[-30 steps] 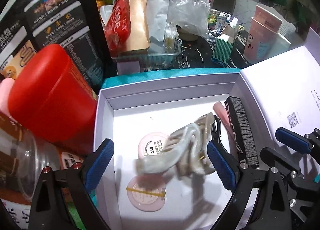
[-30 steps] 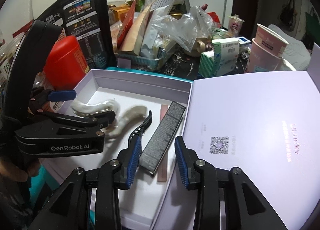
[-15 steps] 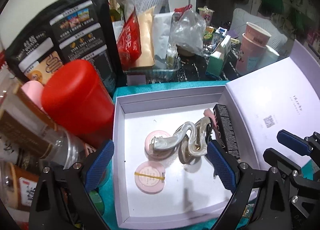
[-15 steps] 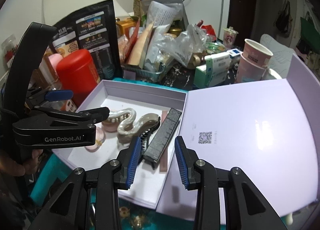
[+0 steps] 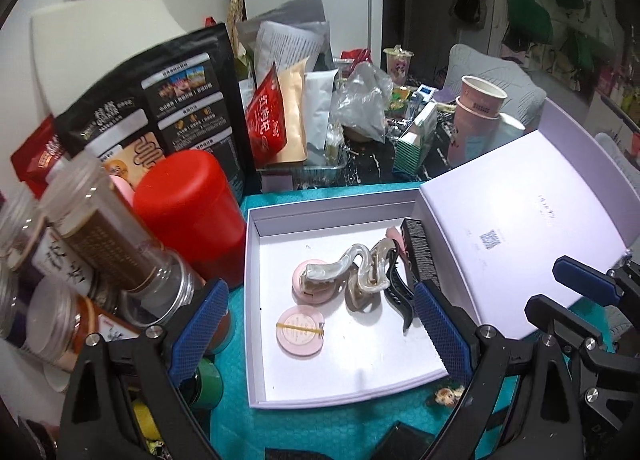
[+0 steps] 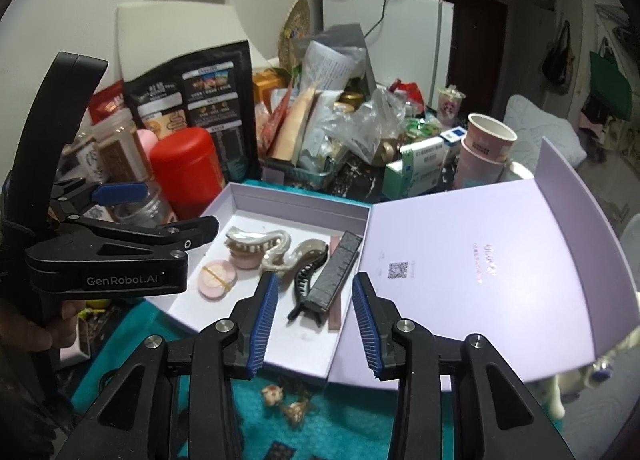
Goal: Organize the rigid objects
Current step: 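Withdraw both tools from the box and move over the mat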
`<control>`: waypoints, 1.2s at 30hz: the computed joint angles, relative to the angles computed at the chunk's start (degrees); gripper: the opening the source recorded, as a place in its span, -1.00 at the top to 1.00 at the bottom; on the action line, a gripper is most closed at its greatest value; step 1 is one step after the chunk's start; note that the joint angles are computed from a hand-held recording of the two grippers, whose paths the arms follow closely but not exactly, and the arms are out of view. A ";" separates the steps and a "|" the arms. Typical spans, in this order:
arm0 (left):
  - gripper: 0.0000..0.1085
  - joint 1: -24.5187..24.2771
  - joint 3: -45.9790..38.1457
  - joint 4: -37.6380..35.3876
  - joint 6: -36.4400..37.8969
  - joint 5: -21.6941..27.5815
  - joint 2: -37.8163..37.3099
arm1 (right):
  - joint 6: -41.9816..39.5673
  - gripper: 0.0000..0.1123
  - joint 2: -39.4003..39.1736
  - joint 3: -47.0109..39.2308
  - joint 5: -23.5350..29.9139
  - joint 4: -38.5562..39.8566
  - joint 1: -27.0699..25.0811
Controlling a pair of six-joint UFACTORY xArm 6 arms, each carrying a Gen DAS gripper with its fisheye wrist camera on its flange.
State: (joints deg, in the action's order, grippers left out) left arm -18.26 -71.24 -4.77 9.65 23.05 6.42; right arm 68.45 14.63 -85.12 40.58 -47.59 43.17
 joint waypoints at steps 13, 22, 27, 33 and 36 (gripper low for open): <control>-0.76 -0.12 11.16 -5.70 4.71 -2.94 -11.95 | 7.72 0.13 -6.52 5.81 3.22 -6.10 5.47; -0.76 -0.30 17.88 -5.74 3.80 -4.31 -17.93 | 12.30 -0.12 -9.86 9.84 4.86 -8.22 8.85; -0.76 -0.51 21.62 -9.11 6.58 -4.29 -20.80 | 14.89 -0.13 -11.01 11.94 4.96 -8.20 10.30; -0.76 -1.16 25.58 -16.59 13.51 -4.26 -23.13 | 17.63 -0.14 -11.53 13.92 5.26 -8.35 11.89; -0.76 -1.49 27.13 -18.41 15.53 -4.52 -23.59 | 19.42 -0.14 -11.76 15.36 4.98 -8.29 12.50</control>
State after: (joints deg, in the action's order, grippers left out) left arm -19.75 -44.12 -23.18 25.18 18.53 -17.17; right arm 87.88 2.87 -69.76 45.56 -55.88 55.67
